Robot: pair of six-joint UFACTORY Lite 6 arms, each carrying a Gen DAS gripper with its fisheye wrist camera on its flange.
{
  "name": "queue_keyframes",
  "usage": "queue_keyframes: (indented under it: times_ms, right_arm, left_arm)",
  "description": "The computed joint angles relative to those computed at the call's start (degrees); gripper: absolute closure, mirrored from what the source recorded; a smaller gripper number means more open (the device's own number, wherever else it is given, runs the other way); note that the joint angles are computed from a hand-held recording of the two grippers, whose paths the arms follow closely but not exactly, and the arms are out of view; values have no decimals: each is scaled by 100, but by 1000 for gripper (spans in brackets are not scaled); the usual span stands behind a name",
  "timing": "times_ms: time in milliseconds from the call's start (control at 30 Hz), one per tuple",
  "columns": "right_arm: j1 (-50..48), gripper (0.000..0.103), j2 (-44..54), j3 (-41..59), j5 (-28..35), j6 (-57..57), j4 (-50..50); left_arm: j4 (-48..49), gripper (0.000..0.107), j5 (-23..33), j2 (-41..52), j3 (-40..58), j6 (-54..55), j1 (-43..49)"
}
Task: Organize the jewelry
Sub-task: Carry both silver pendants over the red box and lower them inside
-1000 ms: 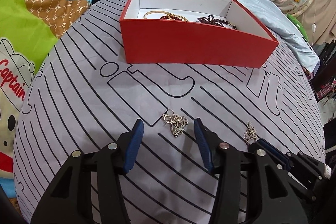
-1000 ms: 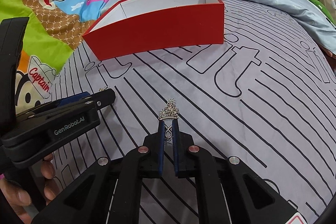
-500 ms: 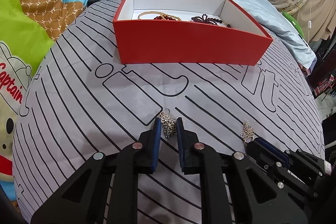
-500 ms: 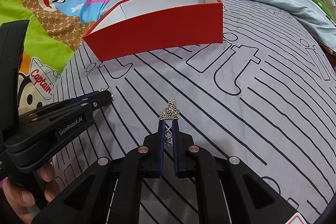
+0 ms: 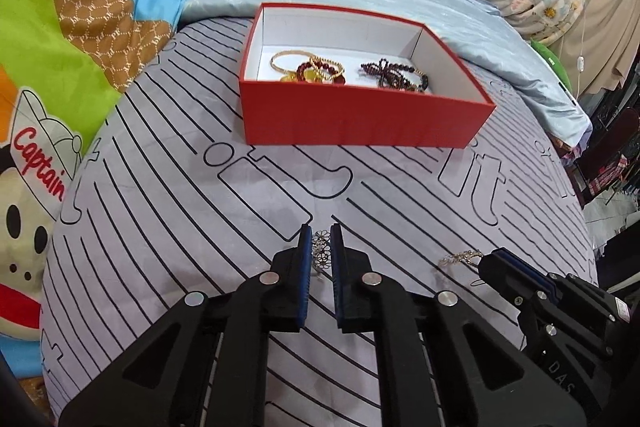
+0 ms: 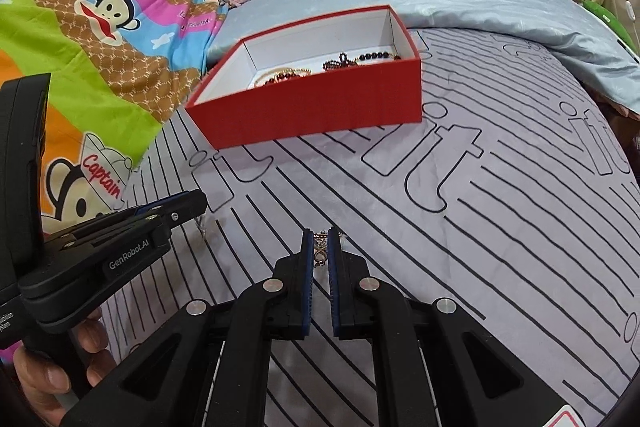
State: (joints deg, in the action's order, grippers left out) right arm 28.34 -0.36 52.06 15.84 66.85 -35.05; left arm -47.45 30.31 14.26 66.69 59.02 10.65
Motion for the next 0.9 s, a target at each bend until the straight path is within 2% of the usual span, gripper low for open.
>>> queue_keyframes:
  times_ms: [200, 500, 900]
  right_arm:
    - [-70, 97, -295, 157, 187, -360, 213]
    - [-400, 97, -352, 946, 423, -1397, 846]
    - [-880, 97, 642, 2827, 686, -3048, 2001]
  left_arm:
    - [33, 99, 300, -265, 166, -96, 141]
    - [331, 99, 788, -281, 1141, -637, 166]
    - [922, 99, 944, 585, 2992, -1559, -266]
